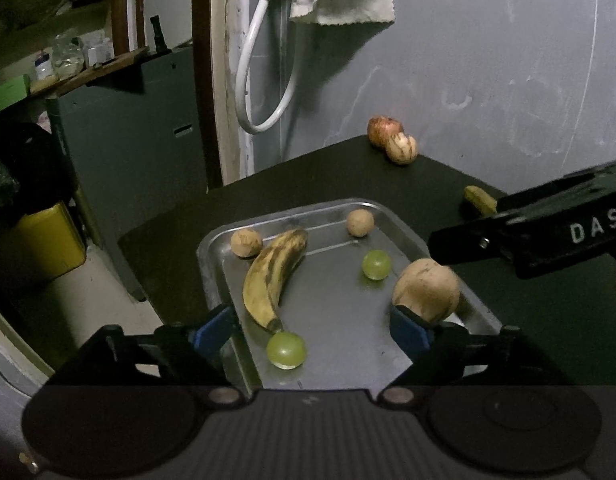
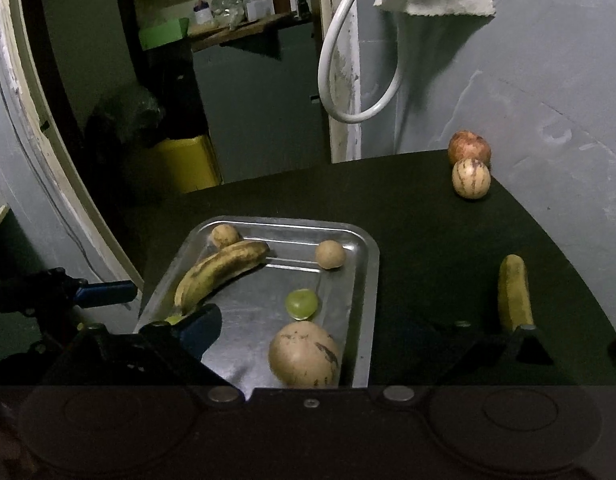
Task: Organize fruits
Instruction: 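Lower both fruits into the tray and open both grippers, then lift both grippers away from the tray toward the remaining fruits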
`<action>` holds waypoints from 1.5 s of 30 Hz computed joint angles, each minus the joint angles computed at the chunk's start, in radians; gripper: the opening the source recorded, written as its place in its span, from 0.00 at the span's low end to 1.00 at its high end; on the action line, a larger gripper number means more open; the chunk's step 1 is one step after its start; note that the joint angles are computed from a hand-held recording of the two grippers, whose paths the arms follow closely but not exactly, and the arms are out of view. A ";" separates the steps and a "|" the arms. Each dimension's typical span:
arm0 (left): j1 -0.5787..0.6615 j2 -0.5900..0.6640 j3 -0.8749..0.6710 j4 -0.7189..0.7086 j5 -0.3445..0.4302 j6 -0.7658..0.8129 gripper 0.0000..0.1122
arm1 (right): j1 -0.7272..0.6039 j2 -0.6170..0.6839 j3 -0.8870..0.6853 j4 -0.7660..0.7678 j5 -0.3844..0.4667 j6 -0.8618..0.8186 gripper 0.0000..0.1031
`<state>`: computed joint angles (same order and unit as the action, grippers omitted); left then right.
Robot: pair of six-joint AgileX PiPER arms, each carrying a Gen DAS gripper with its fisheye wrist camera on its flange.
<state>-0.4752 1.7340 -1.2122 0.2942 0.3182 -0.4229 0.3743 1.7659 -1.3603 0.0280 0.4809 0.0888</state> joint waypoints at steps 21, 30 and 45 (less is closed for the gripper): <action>-0.121 -0.147 0.020 0.061 0.070 -0.090 0.91 | -0.020 -0.493 0.319 -0.154 0.028 0.260 0.99; -0.198 -0.157 -0.063 0.067 0.126 -0.040 0.91 | -0.078 -0.728 0.442 -0.244 0.079 0.386 0.99; -0.246 -0.041 -0.287 -0.030 0.164 0.143 0.91 | -0.236 -0.878 0.502 -0.243 0.104 0.407 0.99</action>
<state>-0.7208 1.6932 -1.4989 0.2645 0.4820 -0.2796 0.1379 0.8883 -0.8579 -0.2153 0.5844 0.4960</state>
